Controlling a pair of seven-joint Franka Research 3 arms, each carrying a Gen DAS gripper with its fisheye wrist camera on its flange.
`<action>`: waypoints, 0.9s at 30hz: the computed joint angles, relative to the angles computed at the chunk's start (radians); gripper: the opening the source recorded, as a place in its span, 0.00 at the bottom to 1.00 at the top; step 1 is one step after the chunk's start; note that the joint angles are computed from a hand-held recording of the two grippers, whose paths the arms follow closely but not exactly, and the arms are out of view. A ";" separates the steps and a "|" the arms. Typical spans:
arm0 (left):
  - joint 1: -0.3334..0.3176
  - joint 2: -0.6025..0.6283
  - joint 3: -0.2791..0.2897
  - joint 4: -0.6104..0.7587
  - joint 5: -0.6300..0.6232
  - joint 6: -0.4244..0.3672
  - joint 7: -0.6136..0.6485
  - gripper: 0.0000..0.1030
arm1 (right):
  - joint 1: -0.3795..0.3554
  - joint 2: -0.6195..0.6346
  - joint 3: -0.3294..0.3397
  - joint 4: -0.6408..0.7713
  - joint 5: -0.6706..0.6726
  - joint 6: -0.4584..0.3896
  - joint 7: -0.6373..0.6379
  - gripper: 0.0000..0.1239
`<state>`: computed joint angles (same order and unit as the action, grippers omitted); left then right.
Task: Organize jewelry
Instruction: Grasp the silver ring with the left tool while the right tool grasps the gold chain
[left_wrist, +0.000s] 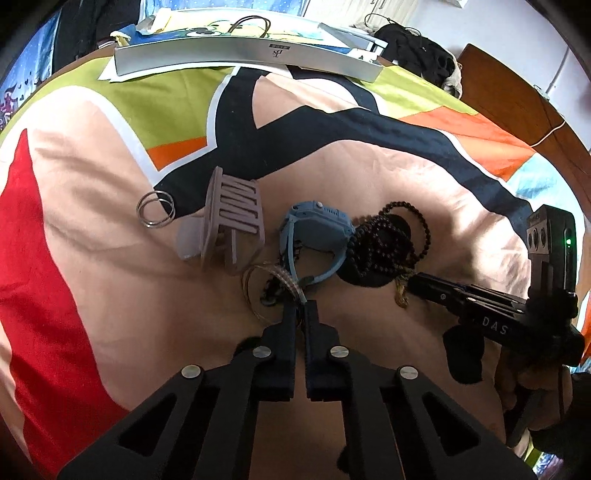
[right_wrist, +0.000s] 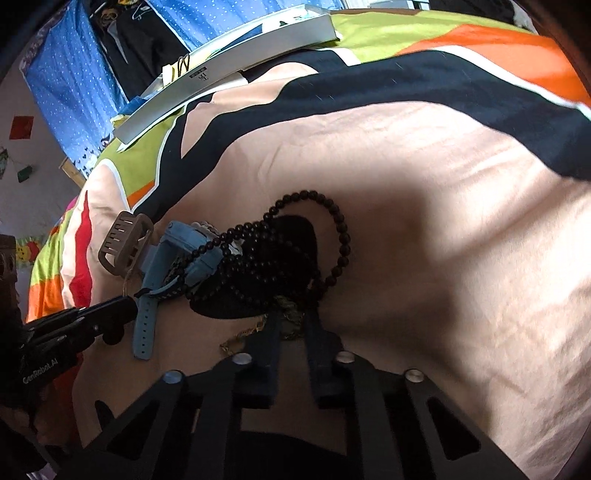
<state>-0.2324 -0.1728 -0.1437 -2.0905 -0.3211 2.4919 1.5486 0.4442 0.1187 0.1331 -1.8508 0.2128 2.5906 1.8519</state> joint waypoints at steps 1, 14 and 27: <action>0.000 -0.010 -0.001 -0.008 0.000 -0.001 -0.001 0.02 | 0.000 -0.006 0.002 -0.009 0.009 0.007 -0.003 0.07; -0.035 -0.117 0.016 -0.084 0.002 -0.010 -0.027 0.01 | 0.019 -0.068 0.030 -0.087 0.104 0.069 -0.108 0.05; -0.061 -0.185 0.024 -0.119 0.046 -0.005 -0.044 0.00 | 0.048 -0.141 0.048 -0.144 0.183 0.198 -0.210 0.05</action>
